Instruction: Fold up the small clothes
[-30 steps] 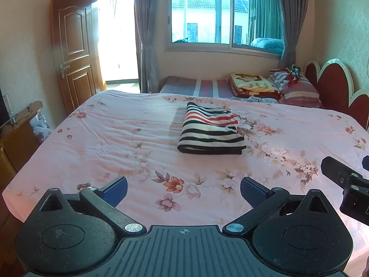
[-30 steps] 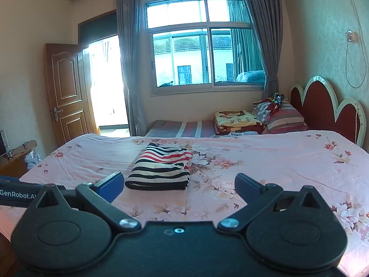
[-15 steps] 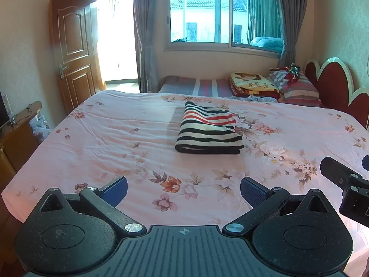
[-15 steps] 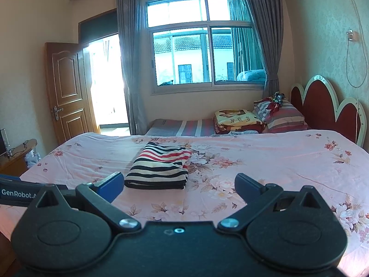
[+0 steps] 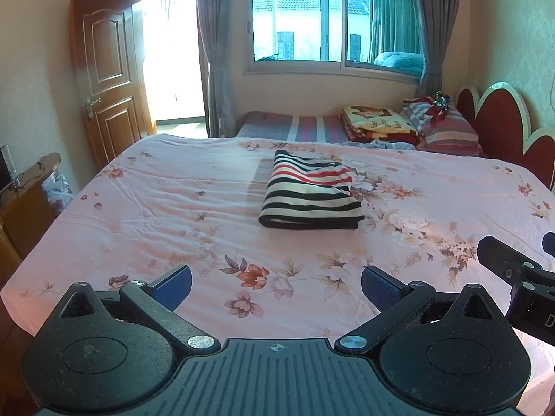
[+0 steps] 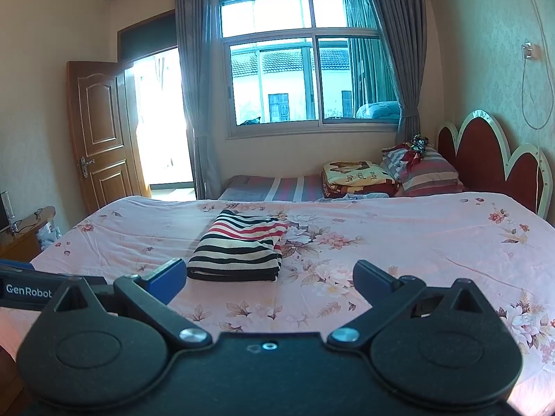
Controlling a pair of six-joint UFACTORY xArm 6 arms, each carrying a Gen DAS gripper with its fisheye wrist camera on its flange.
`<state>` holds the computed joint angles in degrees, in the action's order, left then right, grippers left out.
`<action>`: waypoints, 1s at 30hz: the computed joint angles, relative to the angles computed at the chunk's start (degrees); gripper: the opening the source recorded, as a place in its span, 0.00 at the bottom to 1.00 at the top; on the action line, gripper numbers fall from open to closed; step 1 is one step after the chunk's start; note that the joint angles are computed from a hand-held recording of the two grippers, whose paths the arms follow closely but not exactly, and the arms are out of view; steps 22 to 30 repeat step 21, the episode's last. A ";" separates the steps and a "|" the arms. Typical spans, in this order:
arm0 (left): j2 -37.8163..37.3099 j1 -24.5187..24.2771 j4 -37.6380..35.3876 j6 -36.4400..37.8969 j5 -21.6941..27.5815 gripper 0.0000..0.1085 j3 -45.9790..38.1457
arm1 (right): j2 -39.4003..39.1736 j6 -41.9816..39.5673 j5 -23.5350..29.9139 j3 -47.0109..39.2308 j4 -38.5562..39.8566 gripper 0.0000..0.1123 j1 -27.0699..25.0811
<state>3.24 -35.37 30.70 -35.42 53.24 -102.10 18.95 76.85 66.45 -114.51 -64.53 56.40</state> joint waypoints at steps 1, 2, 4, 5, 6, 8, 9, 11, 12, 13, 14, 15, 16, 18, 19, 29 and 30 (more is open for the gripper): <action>0.04 0.03 -0.13 0.09 0.07 0.95 -0.08 | 0.19 -0.13 0.07 -0.27 0.03 0.91 0.01; 0.08 0.06 -0.23 0.14 0.09 0.95 -0.11 | 0.14 -0.01 0.05 -0.20 0.08 0.91 0.00; 0.34 0.06 -0.27 0.13 0.08 0.95 -0.30 | 0.12 -0.07 -0.03 -0.19 0.27 0.91 -0.09; 0.37 0.06 -0.29 0.15 0.12 0.95 -0.36 | 0.14 -0.21 -0.02 -0.24 0.44 0.91 -0.16; 0.41 0.09 -0.35 0.20 0.11 0.95 -0.38 | 0.17 -0.34 -0.07 -0.25 0.58 0.91 -0.24; 0.55 0.17 -0.48 0.35 -0.09 0.95 -0.36 | 0.38 -0.80 -0.07 -0.49 0.87 0.91 -0.40; 0.62 0.21 -0.63 0.55 -0.08 0.95 -0.41 | 0.37 -0.98 -0.27 -0.44 1.06 0.91 -0.59; 1.13 0.41 -1.19 1.29 -0.27 0.95 -0.72 | 0.34 -1.17 -0.61 -0.36 1.38 0.91 -0.86; 1.25 0.48 -1.44 1.64 -0.49 0.95 -0.72 | 0.38 -1.24 -0.68 -0.40 1.49 0.91 -0.95; 1.33 0.61 -1.66 2.02 -1.01 0.95 -0.58 | 0.44 -1.27 -0.79 -0.44 1.56 0.91 -1.05; 1.16 0.76 -1.86 2.35 -1.82 0.95 -0.08 | 0.49 -1.31 -0.87 -0.46 1.73 0.91 -1.19; 0.98 0.91 -1.94 2.57 -2.71 0.95 0.46 | 0.62 -1.36 -0.87 -0.61 1.92 0.91 -1.28; 0.77 1.07 -1.95 2.56 -3.93 0.95 1.13 | 0.66 -1.44 -0.94 -0.65 2.11 0.91 -1.39; 0.35 1.54 -2.48 2.41 -5.83 0.95 2.28 | 0.86 -1.67 -1.06 -0.75 2.56 0.91 -1.66; 1.13 1.66 -2.89 2.87 -5.37 0.95 1.23 | 0.99 -1.79 -1.09 -0.85 2.75 0.91 -1.78; 2.72 2.09 -4.37 4.65 -4.76 0.95 -0.50 | 1.15 -1.93 -1.19 -0.81 3.28 0.91 -2.19; 2.72 2.09 -4.37 4.65 -4.76 0.95 -0.50 | 1.15 -1.93 -1.19 -0.81 3.28 0.91 -2.19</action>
